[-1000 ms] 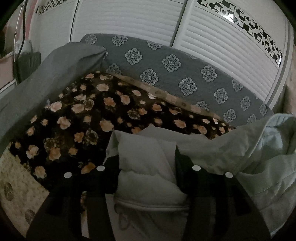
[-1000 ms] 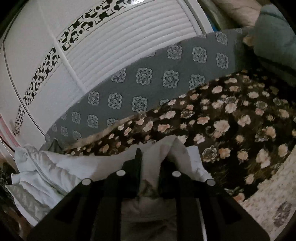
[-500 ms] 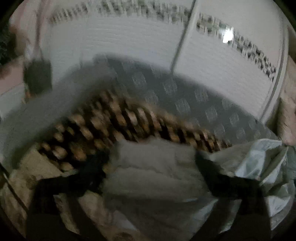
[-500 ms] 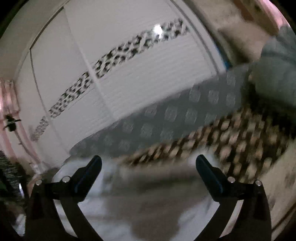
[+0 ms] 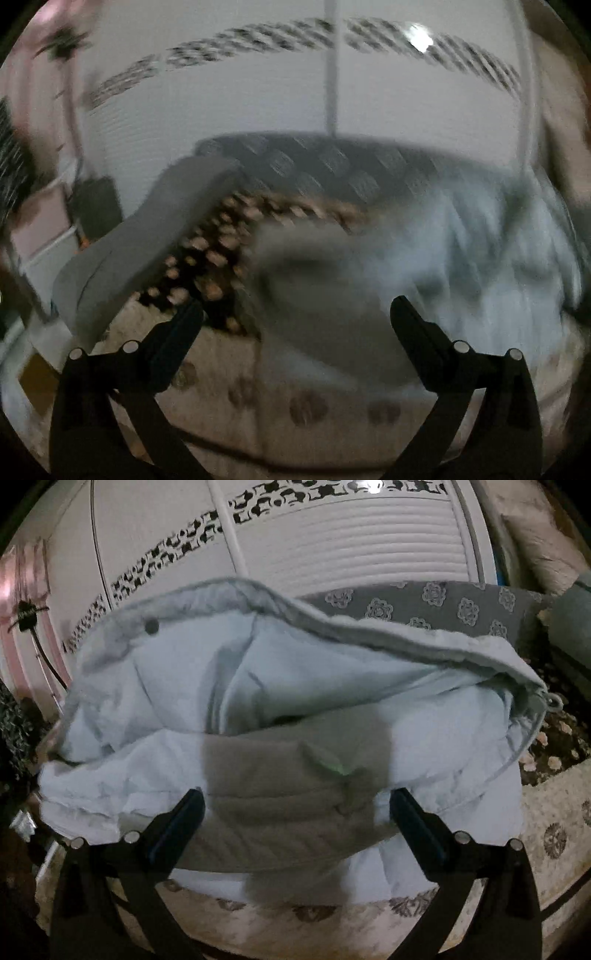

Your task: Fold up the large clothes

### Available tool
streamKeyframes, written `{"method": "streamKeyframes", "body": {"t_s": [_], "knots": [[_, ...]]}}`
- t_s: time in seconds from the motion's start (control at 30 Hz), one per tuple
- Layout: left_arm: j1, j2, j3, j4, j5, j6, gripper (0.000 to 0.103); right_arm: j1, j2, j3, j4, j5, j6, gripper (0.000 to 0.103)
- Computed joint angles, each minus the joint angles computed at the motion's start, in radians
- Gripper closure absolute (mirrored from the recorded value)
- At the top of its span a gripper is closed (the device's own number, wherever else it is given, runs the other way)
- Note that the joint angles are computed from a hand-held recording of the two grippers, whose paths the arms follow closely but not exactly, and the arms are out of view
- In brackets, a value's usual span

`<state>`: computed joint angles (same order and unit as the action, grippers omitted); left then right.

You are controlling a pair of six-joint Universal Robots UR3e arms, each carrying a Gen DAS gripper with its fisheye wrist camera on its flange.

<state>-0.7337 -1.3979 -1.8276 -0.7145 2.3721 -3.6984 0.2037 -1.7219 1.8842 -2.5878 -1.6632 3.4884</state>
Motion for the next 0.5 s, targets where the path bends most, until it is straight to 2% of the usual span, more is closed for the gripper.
{"method": "streamKeyframes", "body": {"t_s": [0.1,0.23,0.3,0.37,0.43,0.47,0.5], "knots": [[-0.093,-0.088,0.019,-0.042,0.06,-0.049,0.007,0.006,0.033,-0.023,0.0,-0.029,-0.016,0.001],[-0.142,-0.12,0.023,-0.085,0.114,-0.131,0.008,-0.043,0.01,-0.006,-0.007,0.024,-0.023,0.001],[-0.185,-0.119,0.039,-0.139,0.182,-0.218,0.008,-0.075,0.002,0.003,-0.008,0.062,-0.028,0.001],[-0.229,-0.094,0.074,-0.286,0.225,-0.382,0.008,-0.095,0.007,0.004,-0.015,0.089,-0.042,0.001],[-0.267,-0.076,0.1,-0.399,0.215,-0.526,0.008,-0.109,0.022,0.007,-0.033,0.102,-0.061,0.001],[-0.283,-0.066,0.101,-0.426,0.171,-0.569,0.007,-0.114,0.035,0.003,-0.04,0.105,-0.068,0.001],[-0.279,-0.067,0.096,-0.414,0.119,-0.555,0.007,-0.115,0.043,0.001,-0.049,0.106,-0.069,0.001]]}}
